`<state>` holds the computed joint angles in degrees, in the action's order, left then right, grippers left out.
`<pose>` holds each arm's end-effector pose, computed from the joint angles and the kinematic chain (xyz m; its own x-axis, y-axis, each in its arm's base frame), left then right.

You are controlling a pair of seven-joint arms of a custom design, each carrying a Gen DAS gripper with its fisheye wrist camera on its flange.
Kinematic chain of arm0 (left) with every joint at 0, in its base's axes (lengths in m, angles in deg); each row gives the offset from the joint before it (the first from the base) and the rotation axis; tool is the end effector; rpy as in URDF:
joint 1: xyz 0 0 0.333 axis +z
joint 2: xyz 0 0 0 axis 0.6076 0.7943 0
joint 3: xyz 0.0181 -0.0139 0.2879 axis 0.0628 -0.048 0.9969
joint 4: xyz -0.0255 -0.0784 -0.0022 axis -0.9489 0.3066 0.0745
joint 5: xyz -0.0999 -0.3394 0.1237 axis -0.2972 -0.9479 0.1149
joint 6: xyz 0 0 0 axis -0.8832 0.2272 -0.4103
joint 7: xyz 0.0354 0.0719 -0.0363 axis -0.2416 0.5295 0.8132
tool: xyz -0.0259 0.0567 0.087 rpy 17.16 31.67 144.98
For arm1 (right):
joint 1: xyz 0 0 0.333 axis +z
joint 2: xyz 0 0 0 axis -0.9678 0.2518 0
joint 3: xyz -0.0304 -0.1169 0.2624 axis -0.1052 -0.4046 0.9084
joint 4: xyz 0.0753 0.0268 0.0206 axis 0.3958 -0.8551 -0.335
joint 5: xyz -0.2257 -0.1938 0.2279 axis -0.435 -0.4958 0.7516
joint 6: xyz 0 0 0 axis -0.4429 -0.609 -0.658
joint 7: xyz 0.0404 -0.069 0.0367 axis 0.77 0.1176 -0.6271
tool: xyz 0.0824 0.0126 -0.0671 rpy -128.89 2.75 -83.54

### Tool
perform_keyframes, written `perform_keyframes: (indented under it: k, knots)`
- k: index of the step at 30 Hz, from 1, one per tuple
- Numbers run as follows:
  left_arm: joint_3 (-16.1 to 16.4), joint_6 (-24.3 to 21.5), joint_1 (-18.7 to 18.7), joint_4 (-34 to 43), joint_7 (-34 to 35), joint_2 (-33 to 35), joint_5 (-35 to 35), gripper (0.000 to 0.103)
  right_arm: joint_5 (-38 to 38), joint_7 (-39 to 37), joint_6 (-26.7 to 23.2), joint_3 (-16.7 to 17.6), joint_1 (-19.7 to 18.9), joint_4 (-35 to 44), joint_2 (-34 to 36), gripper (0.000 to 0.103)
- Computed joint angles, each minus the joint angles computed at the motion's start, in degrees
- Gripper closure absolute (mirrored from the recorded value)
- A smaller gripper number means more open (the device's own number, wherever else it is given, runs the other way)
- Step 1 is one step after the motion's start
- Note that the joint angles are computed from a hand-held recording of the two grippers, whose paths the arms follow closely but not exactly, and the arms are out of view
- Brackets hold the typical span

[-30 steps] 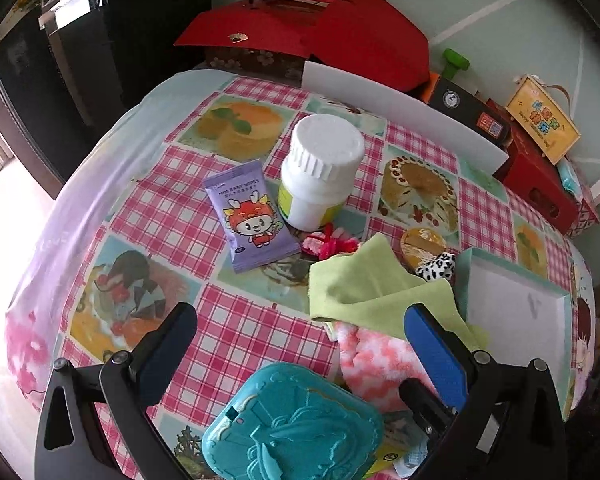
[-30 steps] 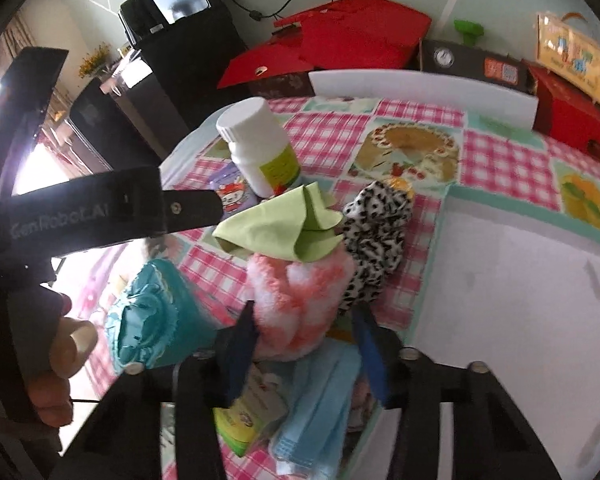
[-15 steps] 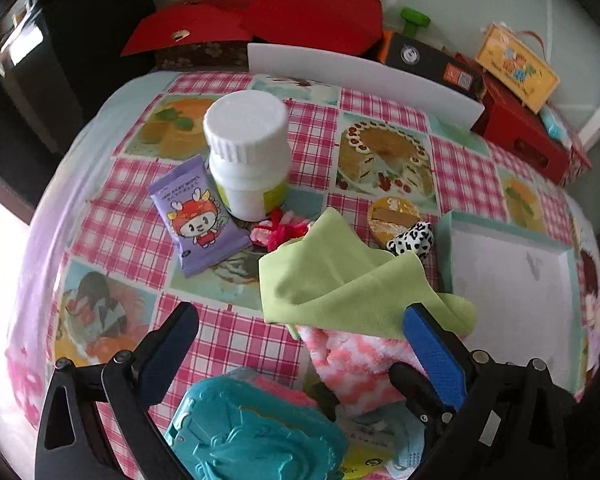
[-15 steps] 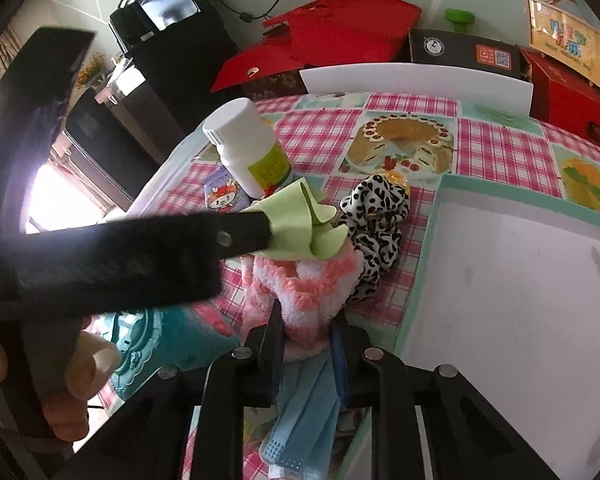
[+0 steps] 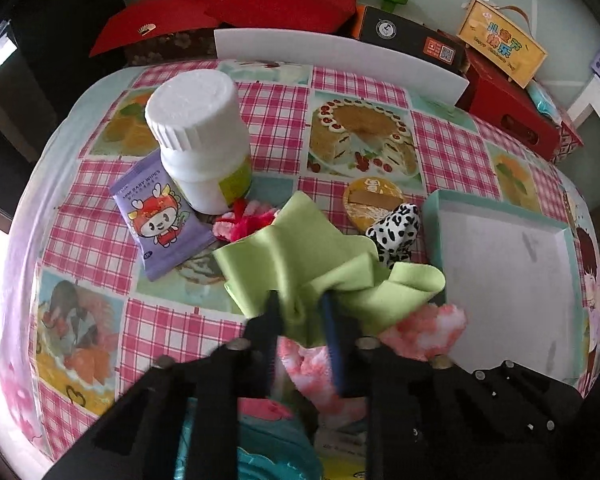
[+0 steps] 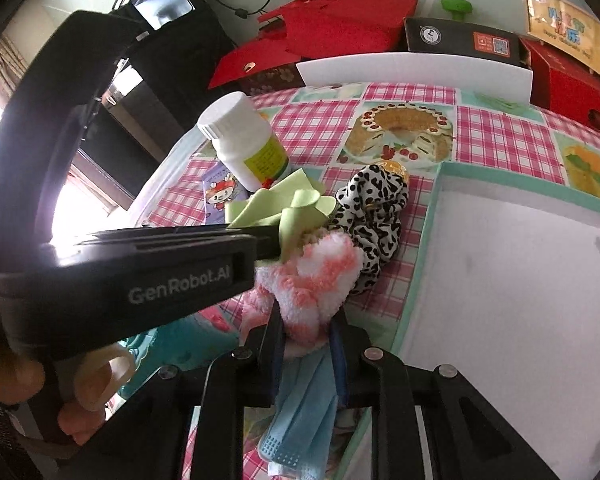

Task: Organize soft objects
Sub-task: 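Close right tool on pink fuzzy item while left tool grasps green cloth, then lift both held items and carry them over the white tray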

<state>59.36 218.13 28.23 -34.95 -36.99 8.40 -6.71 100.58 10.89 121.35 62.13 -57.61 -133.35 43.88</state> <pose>0.5566 -0.2097 0.3528 0.3256 -0.9405 0.0969 -0.8690 -0.3381 -0.3613 0.5630 0.2565 0.3287 0.5783 -0.7468 -0.3285 -0.7814 -0.3912 -0.4862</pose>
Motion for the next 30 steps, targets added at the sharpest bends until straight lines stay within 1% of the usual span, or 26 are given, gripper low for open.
perform_keyframes:
  k: [7, 10, 15, 17, 18, 21, 24, 30]
  knots:
    - [0.9, 5.1, 0.8, -3.7, -3.7, -2.1, 0.6, 0.096, 1.0, 0.3, -0.1, 0.0, -0.3, 0.0, -0.1, 0.081]
    - [1.4, 8.6, 1.4, -6.2, -6.2, -3.8, 1.0, 0.096, 1.5, 0.2, 0.1, 0.1, -0.4, -0.1, -0.2, 0.081]
    - [2.1, 12.2, 1.9, -8.5, -10.1, -5.6, 4.0, 0.096, 5.4, -2.9, 0.5, 0.9, -1.4, -0.7, -1.2, 0.081]
    - [2.2, 15.0, 2.3, -9.6, -10.7, -6.2, 4.2, 0.096, 7.5, -4.5, 0.6, 1.2, -1.8, -0.9, -1.6, 0.081]
    - [2.2, 15.7, 2.4, -9.7, -11.2, -6.2, 4.7, 0.096, 8.6, -5.3, 0.4, 1.3, -2.0, -0.9, -1.8, 0.081]
    - [2.9, 17.5, 2.2, -10.4, -14.4, -7.3, 8.2, 0.096, 11.4, -7.0, 0.1, 1.4, -2.3, -1.0, -2.3, 0.081]
    - [3.4, 20.9, 2.3, -11.6, -17.9, -8.7, 12.0, 0.097, 15.1, -9.4, -0.8, 1.5, -3.0, -1.1, -3.0, 0.081]
    - [3.6, 22.8, 2.7, -12.2, -25.9, -11.5, 21.4, 0.097, 22.4, -14.1, -3.2, 1.1, -3.8, -1.7, -4.9, 0.081]
